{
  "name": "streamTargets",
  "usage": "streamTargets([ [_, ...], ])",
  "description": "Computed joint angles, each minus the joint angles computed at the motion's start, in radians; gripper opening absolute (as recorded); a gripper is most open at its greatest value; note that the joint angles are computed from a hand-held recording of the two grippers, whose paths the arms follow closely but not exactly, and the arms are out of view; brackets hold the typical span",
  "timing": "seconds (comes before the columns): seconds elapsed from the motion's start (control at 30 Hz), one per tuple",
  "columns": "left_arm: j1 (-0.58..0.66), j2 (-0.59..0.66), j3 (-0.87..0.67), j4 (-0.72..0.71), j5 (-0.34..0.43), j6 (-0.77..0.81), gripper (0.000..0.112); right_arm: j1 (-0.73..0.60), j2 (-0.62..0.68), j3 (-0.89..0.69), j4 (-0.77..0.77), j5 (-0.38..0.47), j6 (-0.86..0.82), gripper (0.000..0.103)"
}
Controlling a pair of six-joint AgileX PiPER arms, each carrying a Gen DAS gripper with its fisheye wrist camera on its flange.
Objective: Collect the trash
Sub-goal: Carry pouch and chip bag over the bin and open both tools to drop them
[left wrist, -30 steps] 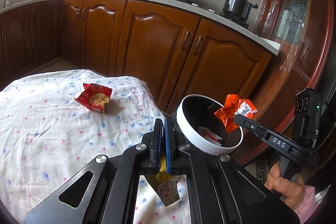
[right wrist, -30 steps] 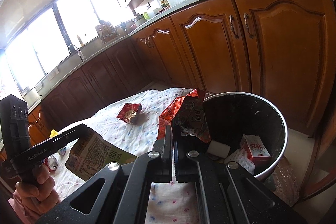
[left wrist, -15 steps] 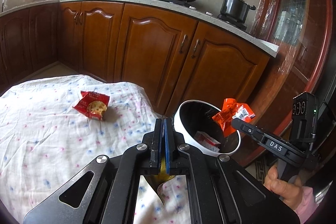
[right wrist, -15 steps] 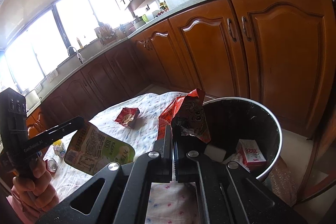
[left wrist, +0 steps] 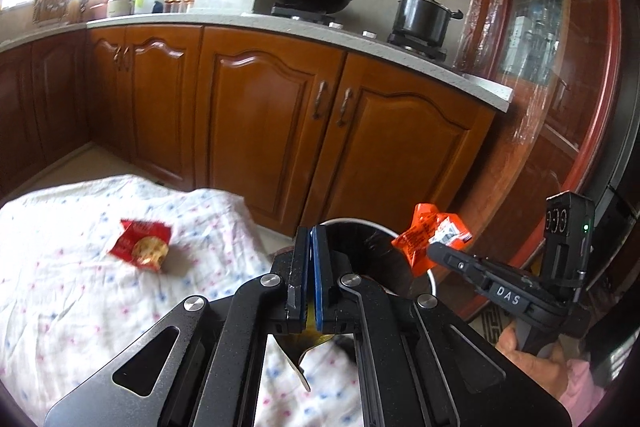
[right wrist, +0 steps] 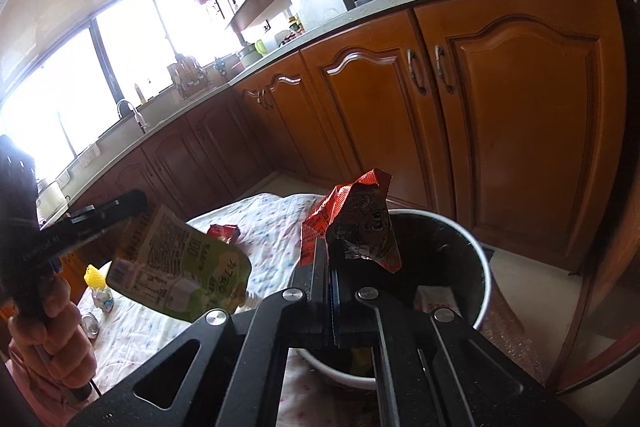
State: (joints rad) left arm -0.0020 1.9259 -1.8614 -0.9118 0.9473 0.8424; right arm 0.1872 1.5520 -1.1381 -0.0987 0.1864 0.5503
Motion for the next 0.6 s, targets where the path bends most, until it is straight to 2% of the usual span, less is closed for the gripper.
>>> streamTargets([
  [0.13, -0.041, 0.03, -0.089, 0.019, 0.014, -0.039, 0.001, -0.032, 0.002, -0.006, 0.055, 0.015, -0.072, 0.001],
  [0.4, -0.129, 0.113, -0.252, 0.06, 0.037, -0.13, 0.001, -0.076, 0.064, -0.026, 0.26, 0.07, -0.295, 0.001],
  [0.57, -0.167, 0.167, -0.279, 0.078, 0.042, -0.178, 0.001, -0.084, 0.129, -0.058, 0.329, 0.123, -0.376, 0.001],
  [0.6, -0.172, 0.173, -0.278, 0.082, 0.039, -0.186, 0.001, -0.084, 0.141, -0.068, 0.332, 0.134, -0.382, 0.005],
])
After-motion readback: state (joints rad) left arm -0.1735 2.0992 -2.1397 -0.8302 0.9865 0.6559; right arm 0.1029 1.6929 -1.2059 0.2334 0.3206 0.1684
